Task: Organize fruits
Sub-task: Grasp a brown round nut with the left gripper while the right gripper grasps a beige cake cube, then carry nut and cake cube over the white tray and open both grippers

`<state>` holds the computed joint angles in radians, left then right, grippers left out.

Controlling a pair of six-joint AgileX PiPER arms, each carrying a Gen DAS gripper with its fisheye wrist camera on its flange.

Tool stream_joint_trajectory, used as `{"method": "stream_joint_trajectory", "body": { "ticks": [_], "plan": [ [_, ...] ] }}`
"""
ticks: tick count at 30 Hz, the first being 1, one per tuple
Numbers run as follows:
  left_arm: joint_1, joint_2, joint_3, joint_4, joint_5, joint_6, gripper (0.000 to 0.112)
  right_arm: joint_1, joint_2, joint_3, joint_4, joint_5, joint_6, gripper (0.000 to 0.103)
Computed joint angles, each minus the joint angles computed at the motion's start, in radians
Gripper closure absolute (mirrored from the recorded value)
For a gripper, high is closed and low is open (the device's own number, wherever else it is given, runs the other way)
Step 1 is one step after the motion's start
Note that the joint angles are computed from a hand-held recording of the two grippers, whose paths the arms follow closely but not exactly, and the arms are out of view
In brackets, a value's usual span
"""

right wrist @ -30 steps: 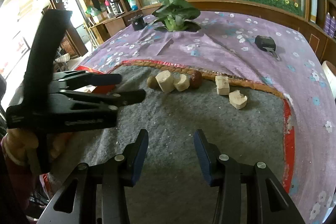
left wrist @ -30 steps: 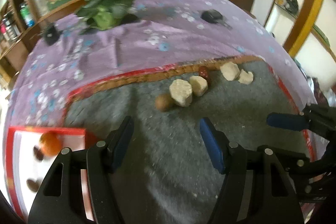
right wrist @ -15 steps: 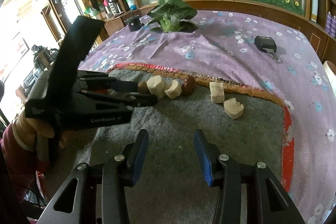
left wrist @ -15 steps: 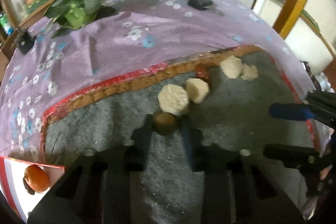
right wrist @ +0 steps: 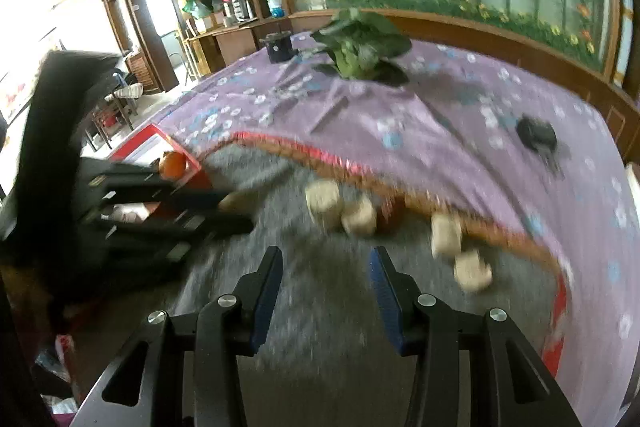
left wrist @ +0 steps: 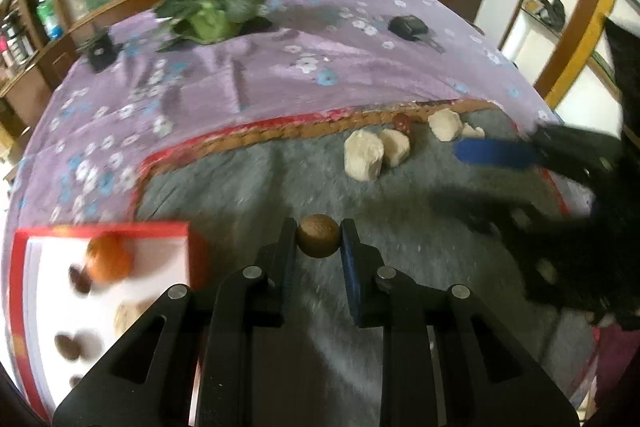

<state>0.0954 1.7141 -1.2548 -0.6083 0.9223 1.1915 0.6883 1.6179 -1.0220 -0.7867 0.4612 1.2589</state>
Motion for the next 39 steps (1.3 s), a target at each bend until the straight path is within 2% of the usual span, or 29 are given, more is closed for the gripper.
{"method": "stream_joint_trajectory", "body": {
  "ticks": [2,5,8,11,12,13,16,21,25,31,39],
  "plan": [
    [0.023,-0.026,0.035,-0.016,-0.022,0.007,0.092,-0.017,0.051,-0.065,0.053,0.011,-0.107,0.057],
    [0.065,-0.041,0.049,-0.031,-0.006,0.002,0.092,-0.038,0.152,-0.188,0.126,0.070,-0.285,0.057],
    [0.088,-0.065,0.076,-0.038,-0.027,0.017,0.092,-0.060,0.241,-0.286,0.191,0.129,-0.411,0.057],
    [0.112,-0.063,0.077,-0.051,-0.007,0.018,0.092,-0.038,0.247,-0.297,0.146,0.181,-0.396,0.070],
    [0.117,-0.065,0.081,-0.051,-0.011,0.016,0.092,-0.043,0.232,-0.286,0.175,0.167,-0.412,0.078],
    [0.121,-0.066,0.086,-0.051,-0.019,0.009,0.092,-0.044,0.206,-0.265,0.203,0.151,-0.413,0.078],
    [0.143,-0.071,0.090,-0.059,-0.002,-0.002,0.092,-0.001,0.152,-0.211,0.130,0.147,-0.294,0.078],
    [0.182,-0.115,0.135,-0.077,0.007,0.024,0.092,0.122,0.047,-0.085,-0.053,0.120,0.032,0.078],
    [0.206,-0.163,0.182,-0.092,-0.008,0.055,0.092,0.221,0.023,-0.061,-0.126,0.164,0.178,0.078],
    [0.259,-0.231,0.249,-0.119,-0.016,0.120,0.092,0.304,0.012,-0.044,-0.168,0.201,0.287,0.078],
    [0.316,-0.248,0.262,-0.126,-0.004,0.157,0.092,0.368,0.025,-0.075,-0.175,0.256,0.313,0.078]
  ]
}}
